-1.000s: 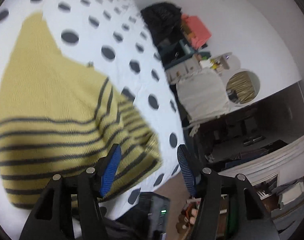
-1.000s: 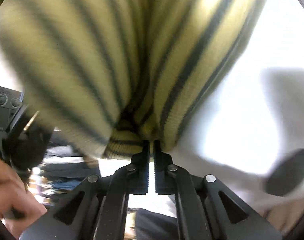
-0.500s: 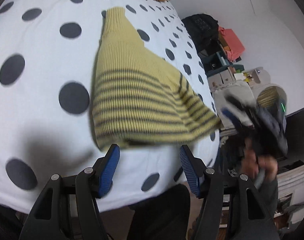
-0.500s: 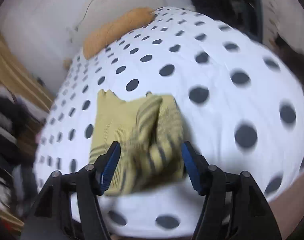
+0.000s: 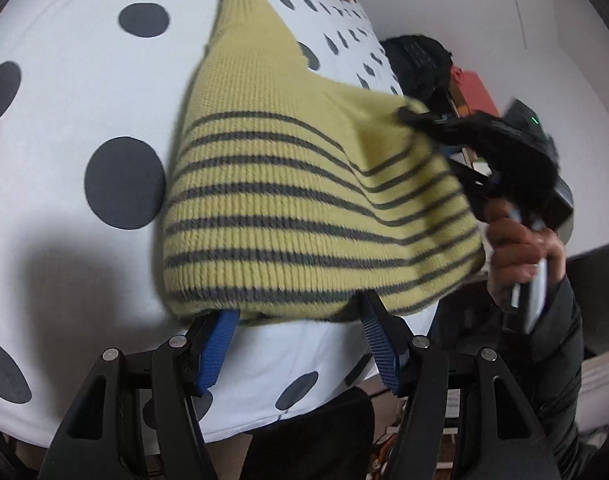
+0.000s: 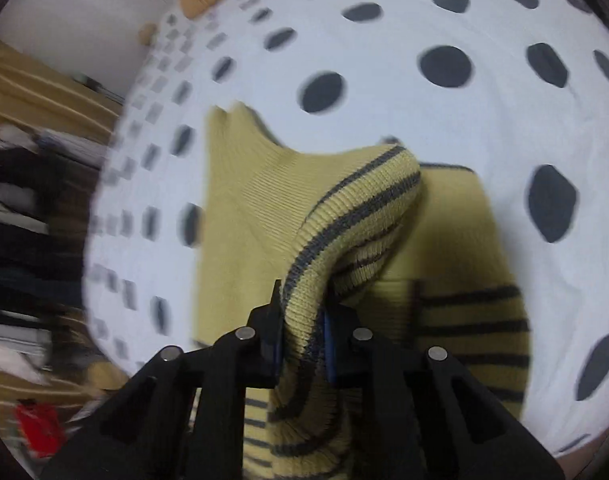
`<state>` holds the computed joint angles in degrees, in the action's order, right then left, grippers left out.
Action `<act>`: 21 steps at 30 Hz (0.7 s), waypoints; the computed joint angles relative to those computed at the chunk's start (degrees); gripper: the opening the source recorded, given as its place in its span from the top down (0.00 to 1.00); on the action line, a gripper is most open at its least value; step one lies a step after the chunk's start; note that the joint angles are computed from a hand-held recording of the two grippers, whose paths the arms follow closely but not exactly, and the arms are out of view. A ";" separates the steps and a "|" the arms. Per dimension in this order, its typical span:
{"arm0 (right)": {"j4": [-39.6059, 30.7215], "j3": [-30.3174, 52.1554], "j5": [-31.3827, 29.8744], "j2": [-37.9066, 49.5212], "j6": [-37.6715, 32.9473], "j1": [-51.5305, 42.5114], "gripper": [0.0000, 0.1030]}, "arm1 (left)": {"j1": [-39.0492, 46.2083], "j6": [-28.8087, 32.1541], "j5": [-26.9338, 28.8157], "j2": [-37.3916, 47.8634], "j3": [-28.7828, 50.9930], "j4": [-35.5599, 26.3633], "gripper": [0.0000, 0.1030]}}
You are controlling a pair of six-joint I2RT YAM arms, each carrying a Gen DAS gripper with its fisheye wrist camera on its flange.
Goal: Fold large clothes
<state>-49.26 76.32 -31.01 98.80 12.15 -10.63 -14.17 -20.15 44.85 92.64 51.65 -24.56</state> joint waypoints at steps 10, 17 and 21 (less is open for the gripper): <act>2.71 -13.21 -5.39 -6.77 -1.38 -16.24 0.88 | 0.73 4.22 -8.72 -4.33 -3.78 -3.89 0.45; 2.53 -22.78 0.25 -19.75 -2.44 -17.89 0.78 | 7.00 6.96 -13.36 -8.87 -7.54 -6.89 0.40; -3.22 -22.31 9.32 -33.19 -1.53 -11.94 0.39 | 4.48 13.34 -18.21 -15.06 -6.31 -8.98 0.40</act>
<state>-52.48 54.01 -21.69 65.61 10.62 -22.57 -9.69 -6.81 26.64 77.57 45.34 -33.54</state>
